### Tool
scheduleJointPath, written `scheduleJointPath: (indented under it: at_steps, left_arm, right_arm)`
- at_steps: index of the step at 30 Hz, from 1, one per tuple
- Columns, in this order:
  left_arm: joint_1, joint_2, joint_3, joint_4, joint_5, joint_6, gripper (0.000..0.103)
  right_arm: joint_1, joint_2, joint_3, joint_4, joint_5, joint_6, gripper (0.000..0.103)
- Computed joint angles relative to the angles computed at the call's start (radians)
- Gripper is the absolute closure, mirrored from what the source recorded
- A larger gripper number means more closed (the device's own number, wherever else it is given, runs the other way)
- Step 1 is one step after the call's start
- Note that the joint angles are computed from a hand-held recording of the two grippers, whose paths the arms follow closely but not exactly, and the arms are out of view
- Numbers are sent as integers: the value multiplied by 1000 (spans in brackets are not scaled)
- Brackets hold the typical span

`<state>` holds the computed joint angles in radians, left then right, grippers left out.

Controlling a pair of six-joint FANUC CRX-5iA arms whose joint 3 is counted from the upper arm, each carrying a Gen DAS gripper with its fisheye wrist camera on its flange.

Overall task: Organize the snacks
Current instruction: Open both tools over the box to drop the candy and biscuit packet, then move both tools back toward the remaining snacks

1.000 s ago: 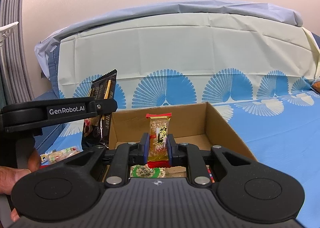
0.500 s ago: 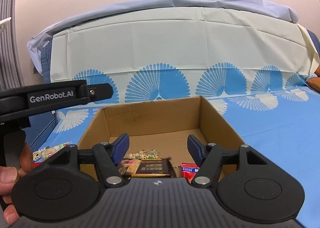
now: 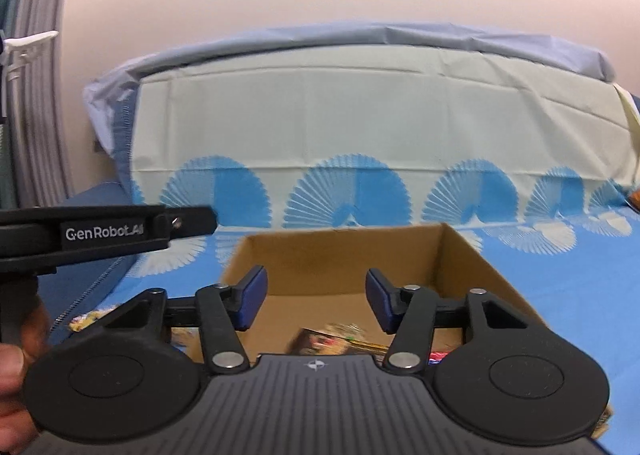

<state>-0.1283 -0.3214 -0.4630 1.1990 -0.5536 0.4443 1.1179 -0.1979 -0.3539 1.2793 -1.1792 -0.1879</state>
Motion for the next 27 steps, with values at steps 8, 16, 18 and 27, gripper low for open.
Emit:
scheduleJointPath:
  at_steps: [8, 16, 18, 27]
  left_arm:
    - [250, 97, 191, -222, -171, 247, 93]
    - [400, 204, 278, -403, -309, 516, 89]
    - [403, 229, 314, -457, -318, 578, 85]
    - [380, 336, 476, -742, -461, 793, 24]
  right_arm:
    - [-1, 49, 60, -31, 188, -9, 74]
    - [-11, 143, 149, -102, 377, 79, 73]
    - [-9, 181, 189, -153, 394, 121, 74]
    - [-31, 349, 321, -258, 352, 238, 54]
